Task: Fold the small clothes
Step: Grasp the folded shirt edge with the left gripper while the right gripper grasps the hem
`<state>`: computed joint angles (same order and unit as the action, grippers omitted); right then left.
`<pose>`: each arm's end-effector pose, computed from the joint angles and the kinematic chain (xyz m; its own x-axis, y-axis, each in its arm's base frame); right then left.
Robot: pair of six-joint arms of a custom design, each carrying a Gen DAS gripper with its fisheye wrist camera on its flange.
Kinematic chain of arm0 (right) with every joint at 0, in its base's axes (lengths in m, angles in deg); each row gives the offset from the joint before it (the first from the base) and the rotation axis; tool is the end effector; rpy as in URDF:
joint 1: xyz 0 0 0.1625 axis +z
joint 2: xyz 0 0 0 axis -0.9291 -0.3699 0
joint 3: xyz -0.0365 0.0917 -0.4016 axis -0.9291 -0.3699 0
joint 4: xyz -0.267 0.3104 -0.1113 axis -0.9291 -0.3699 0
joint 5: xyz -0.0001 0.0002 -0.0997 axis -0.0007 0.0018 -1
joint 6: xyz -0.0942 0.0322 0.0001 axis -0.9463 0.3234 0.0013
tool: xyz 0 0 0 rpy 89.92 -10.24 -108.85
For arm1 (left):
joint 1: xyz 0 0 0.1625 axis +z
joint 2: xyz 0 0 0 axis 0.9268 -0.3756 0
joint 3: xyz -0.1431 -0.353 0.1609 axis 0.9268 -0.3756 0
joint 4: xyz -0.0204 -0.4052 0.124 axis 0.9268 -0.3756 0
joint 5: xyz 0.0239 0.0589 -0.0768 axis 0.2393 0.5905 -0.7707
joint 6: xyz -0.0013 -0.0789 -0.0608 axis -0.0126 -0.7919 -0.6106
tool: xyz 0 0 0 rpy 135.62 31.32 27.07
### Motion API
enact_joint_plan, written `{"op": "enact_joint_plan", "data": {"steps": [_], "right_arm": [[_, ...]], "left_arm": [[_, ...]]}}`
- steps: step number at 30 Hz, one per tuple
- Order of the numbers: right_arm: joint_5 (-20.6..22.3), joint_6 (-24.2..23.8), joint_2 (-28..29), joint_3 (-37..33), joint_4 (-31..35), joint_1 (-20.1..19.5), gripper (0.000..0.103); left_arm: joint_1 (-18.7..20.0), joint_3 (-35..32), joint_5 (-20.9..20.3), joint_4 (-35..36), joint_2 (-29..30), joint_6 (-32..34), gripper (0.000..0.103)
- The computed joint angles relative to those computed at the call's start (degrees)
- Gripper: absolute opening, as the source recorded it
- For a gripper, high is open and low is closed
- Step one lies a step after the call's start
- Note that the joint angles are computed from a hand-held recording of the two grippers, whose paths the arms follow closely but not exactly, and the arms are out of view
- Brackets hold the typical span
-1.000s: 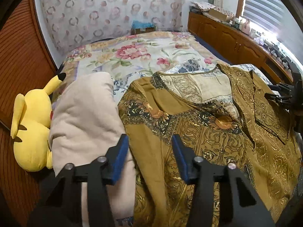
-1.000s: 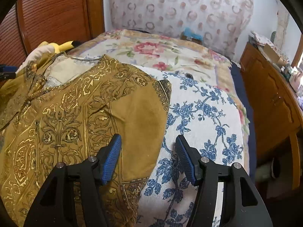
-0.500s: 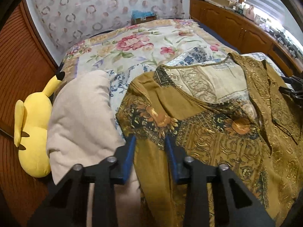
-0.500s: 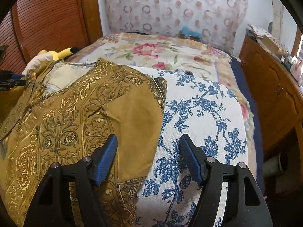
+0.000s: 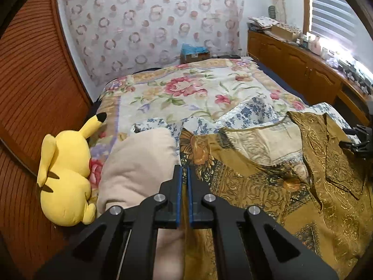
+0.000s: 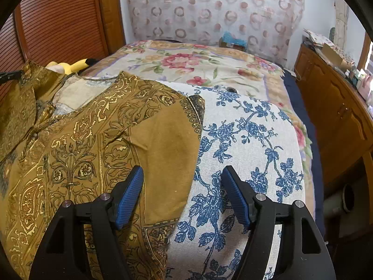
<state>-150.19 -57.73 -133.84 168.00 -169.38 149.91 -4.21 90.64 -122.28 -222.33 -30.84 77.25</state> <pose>0.0090 -0.6239 0.2074 -0.6826 -0.2592 0.6833 -0.5910 0.7457 -0.3076 -0.1178 -0.6878 0.2183 -0.6232 0.3050 -0.7201 0.6670 0.6881 -0.2858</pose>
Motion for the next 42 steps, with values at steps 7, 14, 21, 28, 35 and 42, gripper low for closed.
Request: {"op": "enact_joint_plan", "data": {"steps": [7, 14, 21, 28, 35, 42], "right_arm": [[0.27, -0.95, -0.38, -0.36, 1.40, -0.10, 0.072], [-1.46, 0.83, 1.34, -5.60, 7.66, 0.76, 0.067], [-3.00, 0.80, 2.49, -7.64, 9.05, 1.46, 0.056], [-0.02, 0.31, 2.32, -5.34, 4.51, 0.47, 0.056], [0.93, -0.38, 2.09, -4.32, 2.90, -0.06, 0.056], [1.27, -0.64, 1.59, -5.13, 7.17, 0.41, 0.017]], "left_arm": [[-0.09, 1.00, -0.67, -1.78, -0.53, 0.92, 0.001], [-0.53, 1.53, -3.02, -2.33, -0.91, 0.31, 0.000], [-0.37, 1.35, -0.48, -4.44, 0.33, 1.96, 0.004], [2.23, -1.86, -2.22, 4.17, 0.90, -2.70, 0.035], [3.12, -4.60, -0.54, 6.68, 3.60, -3.44, 0.036], [3.64, -5.44, -4.19, 6.71, 3.45, -3.79, 0.001]]}}
